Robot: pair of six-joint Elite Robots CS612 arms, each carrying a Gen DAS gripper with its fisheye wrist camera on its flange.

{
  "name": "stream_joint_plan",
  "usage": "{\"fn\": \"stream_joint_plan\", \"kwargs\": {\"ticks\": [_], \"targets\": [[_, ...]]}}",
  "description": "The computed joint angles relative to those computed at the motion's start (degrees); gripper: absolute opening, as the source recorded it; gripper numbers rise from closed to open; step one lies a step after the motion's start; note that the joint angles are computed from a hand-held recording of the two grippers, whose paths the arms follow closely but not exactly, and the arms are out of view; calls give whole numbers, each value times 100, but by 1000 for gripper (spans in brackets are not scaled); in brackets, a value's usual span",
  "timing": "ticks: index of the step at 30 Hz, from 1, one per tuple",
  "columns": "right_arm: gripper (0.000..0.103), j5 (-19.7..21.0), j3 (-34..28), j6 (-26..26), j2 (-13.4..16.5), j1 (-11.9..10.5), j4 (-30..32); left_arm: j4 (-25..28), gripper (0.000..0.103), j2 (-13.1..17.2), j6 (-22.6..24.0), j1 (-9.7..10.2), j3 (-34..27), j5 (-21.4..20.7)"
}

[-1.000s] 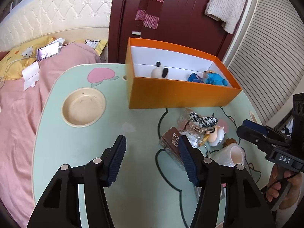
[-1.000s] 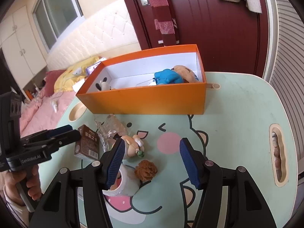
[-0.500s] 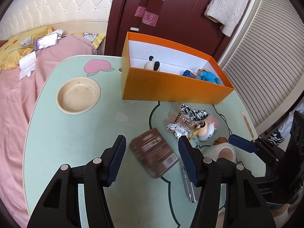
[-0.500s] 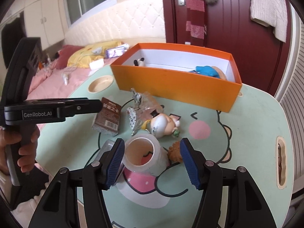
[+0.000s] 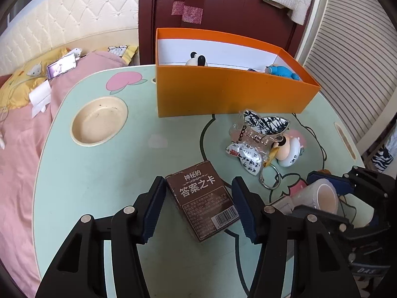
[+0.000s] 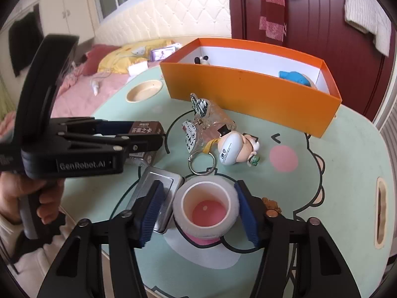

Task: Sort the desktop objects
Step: 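Grasp the brown card box with the left tool while the right tool grasps the tape roll, then place the card box and tape roll into the orange box with both tools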

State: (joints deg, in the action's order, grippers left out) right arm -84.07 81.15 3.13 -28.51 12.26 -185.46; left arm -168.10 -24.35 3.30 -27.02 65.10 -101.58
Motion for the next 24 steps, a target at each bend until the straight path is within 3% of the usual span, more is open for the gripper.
{"fn": "stream_joint_plan", "kwargs": {"ticks": [15, 20, 24], "targets": [[46, 446, 137, 762, -46, -165, -451, -476, 44, -30, -242, 60, 100, -248], [46, 412, 196, 949, -59, -186, -747, -495, 43, -25, -484, 141, 37, -567], [46, 383, 219, 1034, -68, -194, -902, -575, 43, -38, -575, 158, 28, -591]]}}
